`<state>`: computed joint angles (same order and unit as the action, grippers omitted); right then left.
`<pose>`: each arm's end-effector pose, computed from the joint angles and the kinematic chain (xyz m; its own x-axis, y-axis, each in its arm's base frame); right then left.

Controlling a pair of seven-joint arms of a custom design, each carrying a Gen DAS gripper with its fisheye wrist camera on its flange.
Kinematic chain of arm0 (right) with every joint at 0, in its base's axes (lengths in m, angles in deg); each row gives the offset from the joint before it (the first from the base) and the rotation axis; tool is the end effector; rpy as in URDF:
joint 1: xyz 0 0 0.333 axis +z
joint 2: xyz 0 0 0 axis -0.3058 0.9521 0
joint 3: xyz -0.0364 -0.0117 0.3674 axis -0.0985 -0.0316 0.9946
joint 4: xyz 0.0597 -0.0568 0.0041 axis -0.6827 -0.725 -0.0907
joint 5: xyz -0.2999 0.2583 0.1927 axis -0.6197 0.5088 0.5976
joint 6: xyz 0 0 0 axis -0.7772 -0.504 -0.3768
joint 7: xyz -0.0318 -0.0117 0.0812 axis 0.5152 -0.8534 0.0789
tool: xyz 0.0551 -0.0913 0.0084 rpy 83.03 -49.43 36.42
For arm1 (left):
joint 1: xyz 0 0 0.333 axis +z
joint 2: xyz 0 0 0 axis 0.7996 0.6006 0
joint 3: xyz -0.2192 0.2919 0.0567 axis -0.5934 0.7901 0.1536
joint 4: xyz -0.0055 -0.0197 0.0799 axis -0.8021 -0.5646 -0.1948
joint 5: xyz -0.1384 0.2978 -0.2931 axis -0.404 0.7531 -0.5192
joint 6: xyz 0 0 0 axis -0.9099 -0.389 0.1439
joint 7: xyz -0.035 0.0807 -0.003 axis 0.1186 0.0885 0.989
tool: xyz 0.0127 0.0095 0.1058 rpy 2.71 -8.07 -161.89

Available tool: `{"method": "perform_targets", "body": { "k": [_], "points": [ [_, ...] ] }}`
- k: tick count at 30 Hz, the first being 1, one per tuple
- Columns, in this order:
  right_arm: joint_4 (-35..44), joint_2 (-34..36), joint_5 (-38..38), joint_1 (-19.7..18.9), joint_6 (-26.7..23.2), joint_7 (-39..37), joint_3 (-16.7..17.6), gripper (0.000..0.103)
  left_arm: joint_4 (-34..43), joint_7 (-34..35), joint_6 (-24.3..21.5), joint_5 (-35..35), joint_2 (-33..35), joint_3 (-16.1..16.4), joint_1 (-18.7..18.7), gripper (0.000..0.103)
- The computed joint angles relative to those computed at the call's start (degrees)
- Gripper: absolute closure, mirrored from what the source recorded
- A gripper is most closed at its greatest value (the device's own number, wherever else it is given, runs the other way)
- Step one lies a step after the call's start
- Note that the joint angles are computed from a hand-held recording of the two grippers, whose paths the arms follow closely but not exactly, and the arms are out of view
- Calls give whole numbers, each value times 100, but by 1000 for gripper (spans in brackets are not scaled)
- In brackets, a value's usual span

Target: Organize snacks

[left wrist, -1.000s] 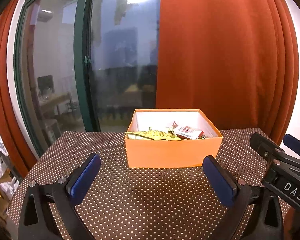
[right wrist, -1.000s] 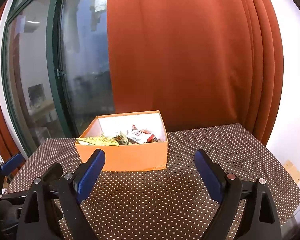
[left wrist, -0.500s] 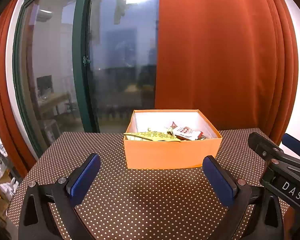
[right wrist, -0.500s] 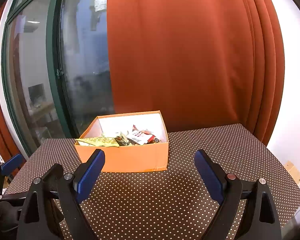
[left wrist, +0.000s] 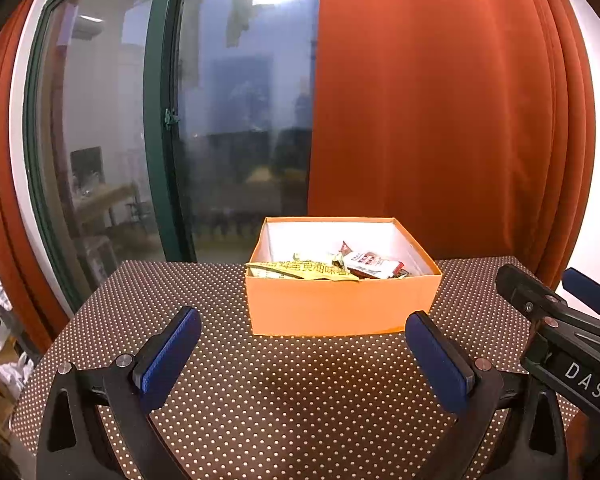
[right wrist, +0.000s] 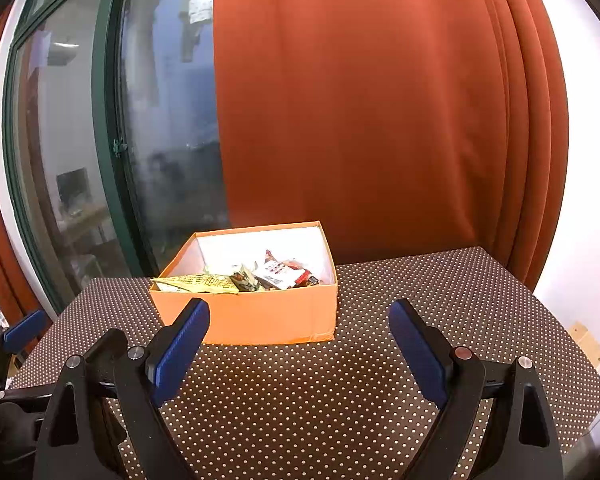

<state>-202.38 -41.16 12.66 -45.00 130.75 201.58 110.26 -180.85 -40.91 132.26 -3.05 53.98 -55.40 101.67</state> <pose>0.3788 0.2223 0.5314 -0.1560 -0.9872 -0.0338 -0.4140 0.0964 -0.9052 0.4765 -0.2564 0.5007 -0.1321 -0.9911 0.0149 -0.4335 0.0443 -0.9001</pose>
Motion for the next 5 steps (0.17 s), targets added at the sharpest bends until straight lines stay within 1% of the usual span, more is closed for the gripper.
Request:
{"method": "perform_targets", "body": {
  "k": [5],
  "points": [
    [-5, -5, -4, 3, -3, 14, -3, 10, -14, 21, 20, -11, 4, 18, -11, 1]
  ]
}}
